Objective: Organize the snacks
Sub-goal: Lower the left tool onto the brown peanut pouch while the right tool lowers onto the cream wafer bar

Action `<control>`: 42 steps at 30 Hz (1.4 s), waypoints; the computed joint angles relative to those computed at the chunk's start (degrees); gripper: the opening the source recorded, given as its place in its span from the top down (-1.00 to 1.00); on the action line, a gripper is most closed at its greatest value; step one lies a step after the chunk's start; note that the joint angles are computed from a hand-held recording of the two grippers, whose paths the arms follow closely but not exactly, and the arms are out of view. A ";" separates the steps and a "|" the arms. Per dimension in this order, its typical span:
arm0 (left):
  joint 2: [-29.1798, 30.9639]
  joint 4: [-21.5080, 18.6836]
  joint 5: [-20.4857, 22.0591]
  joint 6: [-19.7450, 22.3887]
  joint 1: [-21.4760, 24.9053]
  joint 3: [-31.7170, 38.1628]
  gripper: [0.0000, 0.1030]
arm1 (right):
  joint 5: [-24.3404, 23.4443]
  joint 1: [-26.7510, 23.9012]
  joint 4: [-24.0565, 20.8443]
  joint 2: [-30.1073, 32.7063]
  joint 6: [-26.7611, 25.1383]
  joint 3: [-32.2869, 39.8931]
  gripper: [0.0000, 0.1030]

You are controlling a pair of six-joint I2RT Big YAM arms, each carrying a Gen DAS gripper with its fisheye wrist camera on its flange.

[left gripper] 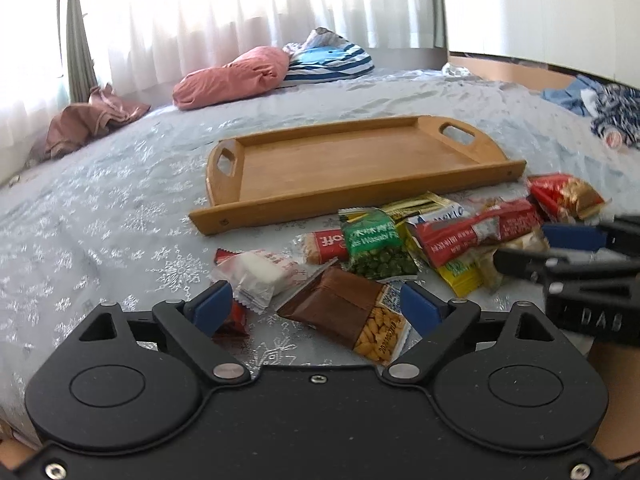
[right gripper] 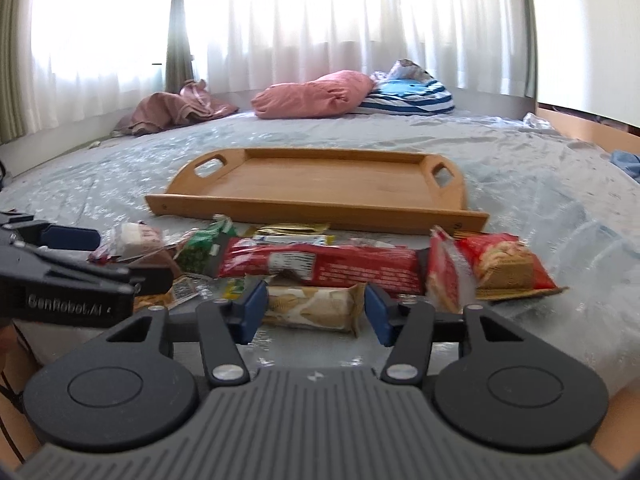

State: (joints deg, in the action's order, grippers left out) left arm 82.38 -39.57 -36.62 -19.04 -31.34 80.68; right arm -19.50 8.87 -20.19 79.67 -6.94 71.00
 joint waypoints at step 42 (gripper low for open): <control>0.29 5.01 4.04 8.29 0.16 -1.78 -0.52 | 3.76 0.97 -2.65 2.65 -0.45 2.35 -0.65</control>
State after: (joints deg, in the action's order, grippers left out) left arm 82.67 -34.56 -32.58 -10.75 -31.18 78.90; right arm -15.74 9.84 -22.83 82.32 -7.39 73.36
